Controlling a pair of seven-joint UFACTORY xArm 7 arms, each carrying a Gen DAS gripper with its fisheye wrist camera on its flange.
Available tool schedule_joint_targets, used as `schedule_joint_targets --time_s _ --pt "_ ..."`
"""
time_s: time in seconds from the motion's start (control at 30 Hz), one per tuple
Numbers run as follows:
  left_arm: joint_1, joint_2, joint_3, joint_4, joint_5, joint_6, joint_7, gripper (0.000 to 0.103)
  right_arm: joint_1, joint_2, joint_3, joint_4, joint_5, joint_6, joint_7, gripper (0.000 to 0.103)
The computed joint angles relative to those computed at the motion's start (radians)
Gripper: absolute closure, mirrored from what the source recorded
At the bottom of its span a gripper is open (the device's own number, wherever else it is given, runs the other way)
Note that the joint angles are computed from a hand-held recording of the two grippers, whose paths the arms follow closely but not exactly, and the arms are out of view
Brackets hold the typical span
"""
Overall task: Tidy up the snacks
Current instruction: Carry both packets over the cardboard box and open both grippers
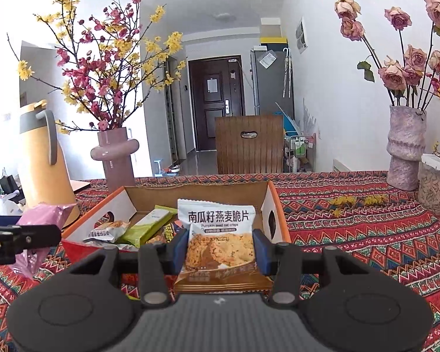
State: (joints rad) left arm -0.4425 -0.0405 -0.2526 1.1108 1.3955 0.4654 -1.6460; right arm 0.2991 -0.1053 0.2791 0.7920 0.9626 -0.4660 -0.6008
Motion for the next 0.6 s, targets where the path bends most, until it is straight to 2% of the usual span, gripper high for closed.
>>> schedule_joint_targets --time_s 0.23,0.6 --pt "-0.002 0.085 0.034 0.106 0.013 0.002 0.016 0.04 0.02 0.093 -0.039 0.134 0.023 0.012 -0.083 0.057" --pt "-0.045 0.253 0.132 0.285 -0.025 0.006 0.032 0.04 0.143 0.266 -0.198 0.368 0.143 0.078 -0.232 0.057"
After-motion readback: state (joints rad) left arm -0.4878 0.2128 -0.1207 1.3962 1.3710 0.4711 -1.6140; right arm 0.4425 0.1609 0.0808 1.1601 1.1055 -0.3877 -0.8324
